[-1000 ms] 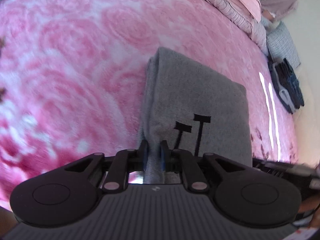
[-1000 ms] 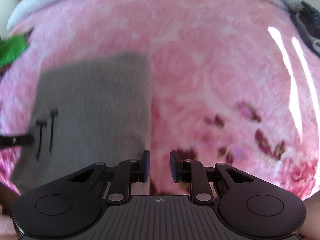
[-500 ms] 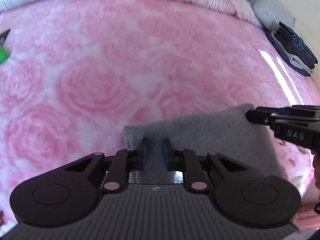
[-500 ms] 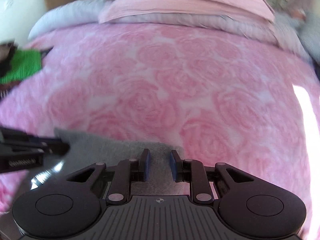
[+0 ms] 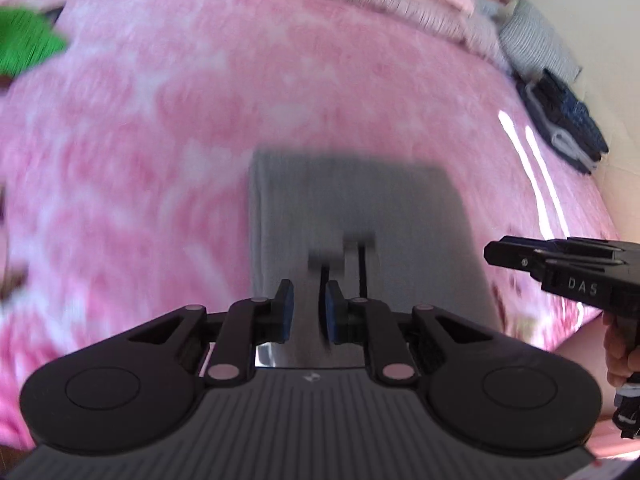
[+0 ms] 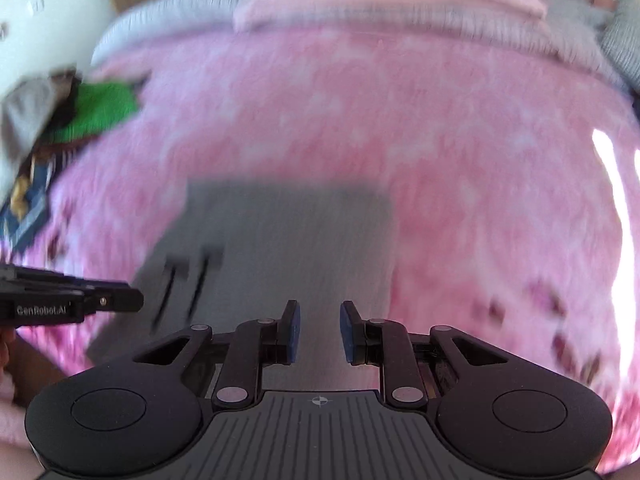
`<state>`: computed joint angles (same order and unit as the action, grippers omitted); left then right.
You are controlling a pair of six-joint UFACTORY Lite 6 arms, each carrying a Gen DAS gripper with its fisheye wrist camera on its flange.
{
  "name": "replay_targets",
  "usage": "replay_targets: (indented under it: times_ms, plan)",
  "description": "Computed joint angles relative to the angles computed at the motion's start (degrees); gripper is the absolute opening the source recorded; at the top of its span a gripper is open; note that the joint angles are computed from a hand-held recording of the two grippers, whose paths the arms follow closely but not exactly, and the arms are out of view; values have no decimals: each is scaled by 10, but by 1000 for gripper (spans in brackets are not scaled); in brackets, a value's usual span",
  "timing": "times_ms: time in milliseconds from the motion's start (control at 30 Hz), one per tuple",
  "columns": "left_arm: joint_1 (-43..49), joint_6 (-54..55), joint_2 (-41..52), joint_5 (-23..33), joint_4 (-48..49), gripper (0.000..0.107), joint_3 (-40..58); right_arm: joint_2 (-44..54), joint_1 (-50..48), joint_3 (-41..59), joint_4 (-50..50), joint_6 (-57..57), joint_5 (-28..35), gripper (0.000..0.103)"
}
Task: Fold clothes
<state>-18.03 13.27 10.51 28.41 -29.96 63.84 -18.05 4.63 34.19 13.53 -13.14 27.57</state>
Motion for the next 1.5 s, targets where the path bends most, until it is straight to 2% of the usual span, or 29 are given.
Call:
replay_targets:
  times_ms: [67, 133, 167, 300, 367, 533, 633, 767, 900, 1233, 1500]
  plan:
    - [-9, -36, -11, 10, 21, 12, -33, 7, 32, -13, -70, 70, -17, 19]
    - [-20, -56, -19, 1, 44, 13, -48, 30, 52, 28, -109, 129, 19, 22]
    - [-24, -75, -13, 16, 66, 13, -30, 43, 53, 56, -102, 135, 48, 26]
    - [-24, -114, 16, 113, 125, 13, 60, 5, 46, 119, -81, 180, 147, 48]
    - [-25, -122, 15, 162, 147, 13, 102, -14, 43, 155, -73, 216, 202, 55]
    - [-35, -121, 8, 277, 189, 22, 225, -12, 48, 281, -60, 273, 330, 59]
    - [-56, -149, 5, 337, 223, 31, 299, -7, 60, 339, -63, 264, 373, 60]
    - [-100, -227, -21, 390, 271, 34, 348, -26, 41, 381, -44, 196, 421, 60]
    - [-176, -368, -52, 437, 340, 35, 366, -62, -3, 408, -20, 103, 485, 60]
    - [-417, -678, -82, 559, 480, 37, 418, -151, -266, 416, 92, -186, 668, 61]
    - [-525, -787, -57, 624, 530, 38, 468, -166, -464, 425, 144, -369, 774, 61]
